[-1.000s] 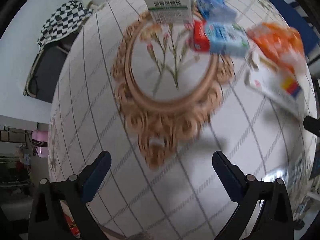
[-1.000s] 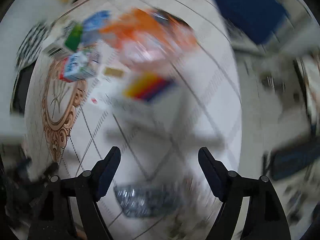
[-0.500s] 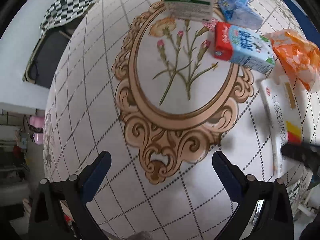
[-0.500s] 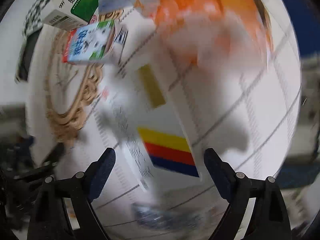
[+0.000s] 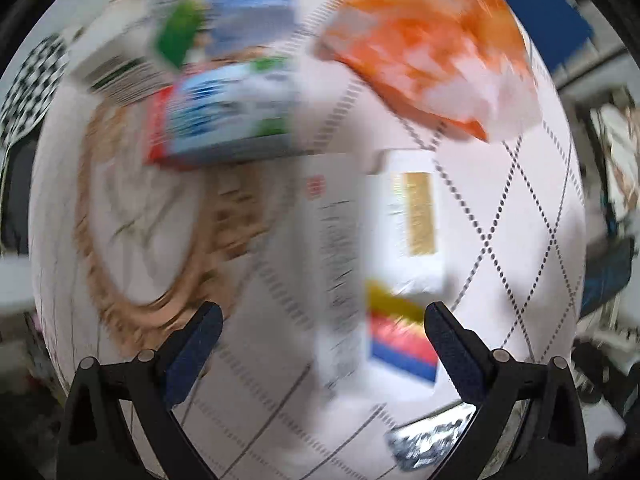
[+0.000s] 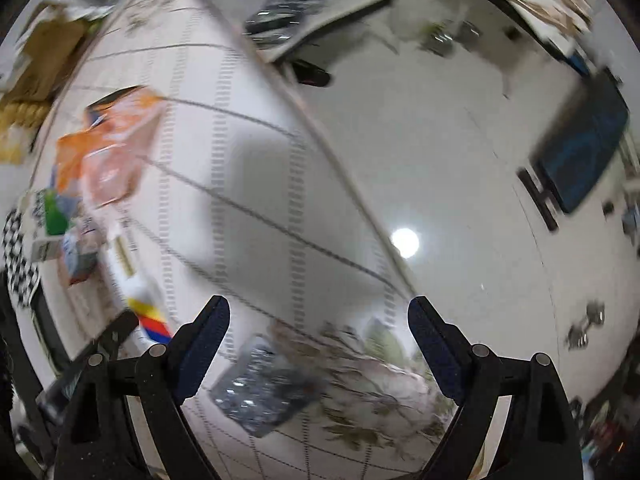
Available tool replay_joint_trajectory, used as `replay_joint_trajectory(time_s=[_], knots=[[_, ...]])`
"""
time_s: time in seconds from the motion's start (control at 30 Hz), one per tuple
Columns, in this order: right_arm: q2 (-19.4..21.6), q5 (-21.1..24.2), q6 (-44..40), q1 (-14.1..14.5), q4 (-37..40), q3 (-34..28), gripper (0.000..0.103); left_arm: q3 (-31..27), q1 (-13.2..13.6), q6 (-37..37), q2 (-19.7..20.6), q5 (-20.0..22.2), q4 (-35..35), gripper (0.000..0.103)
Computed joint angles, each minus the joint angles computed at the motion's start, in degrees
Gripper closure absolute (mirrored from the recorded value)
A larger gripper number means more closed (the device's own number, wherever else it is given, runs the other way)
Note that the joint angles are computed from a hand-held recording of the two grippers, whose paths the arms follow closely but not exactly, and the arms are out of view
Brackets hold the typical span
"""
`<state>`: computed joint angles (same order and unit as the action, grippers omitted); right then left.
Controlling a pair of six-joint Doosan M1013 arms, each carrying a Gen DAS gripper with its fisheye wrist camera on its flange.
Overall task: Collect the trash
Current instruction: 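Grasp a blister pack with the right tool while the left tool reaches for the striped box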
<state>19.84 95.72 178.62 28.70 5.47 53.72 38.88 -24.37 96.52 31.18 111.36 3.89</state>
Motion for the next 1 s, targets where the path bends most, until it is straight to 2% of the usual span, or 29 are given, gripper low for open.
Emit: replay_joint_trajectory(time_s=[0.03,0.1,0.17,0.27,0.33,0.53,0.7,0.8,0.83,0.87,0.9,1.0], knots=[[-1.64,-0.75,1.03,-0.08,0.13,2.21,0.011,-0.4,0.09,-0.76,0.14,-0.96,-1.96,0.001],[-2.71,-1.8,4.01,0.58,-0.24,3.66,0.011,-1.07,-0.51,0.08,0.64,-0.36,-1.49,0.004],[-3.8,-3.58,6.86,1.6,-0.79,5.17,0.011,-0.07,-0.32,0.3,-0.08,-1.07,-3.89,0.026],[-2.27,-5.54,9.86,4.14,-0.83,4.05,0.011,3.46,-0.24,1.16,-2.22,-2.33,-4.04,0.048],[-1.24,-6.09,10.1,5.53,-0.29,3.15,0.011,5.95,0.39,2.24,-3.93,-3.83,-3.85,0.049],[-0.09,-9.24,11.96,6.84,2.3,3.35,0.011,11.67,4.16,2.3,-8.02,-4.36,-2.68,0.049],[6.14,-0.13,11.13,8.1,-0.78,-6.33,0.011,16.7,7.35,2.85,-11.82,-4.44,-0.47,0.05],[12.93,10.46,5.23,8.45,-1.98,-17.38,0.016,18.19,8.72,1.66,-12.98,-3.91,-0.68,0.05],[16.35,15.97,1.54,8.84,-3.04,-23.2,0.018,18.41,9.35,0.71,-13.24,-3.36,-1.56,0.05],[18.64,18.47,-2.22,9.33,-4.7,-27.45,0.027,18.45,9.75,0.11,-13.42,-2.97,-2.1,0.05],[20.11,19.63,-5.53,9.59,-5.69,-30.33,0.035,18.39,10.04,-0.23,-13.56,-2.72,-2.51,0.05],[25.01,22.96,-18.47,9.37,-4.25,-39.85,0.04,17.3,10.54,-0.71,-13.85,-2.05,-4.2,0.049]])
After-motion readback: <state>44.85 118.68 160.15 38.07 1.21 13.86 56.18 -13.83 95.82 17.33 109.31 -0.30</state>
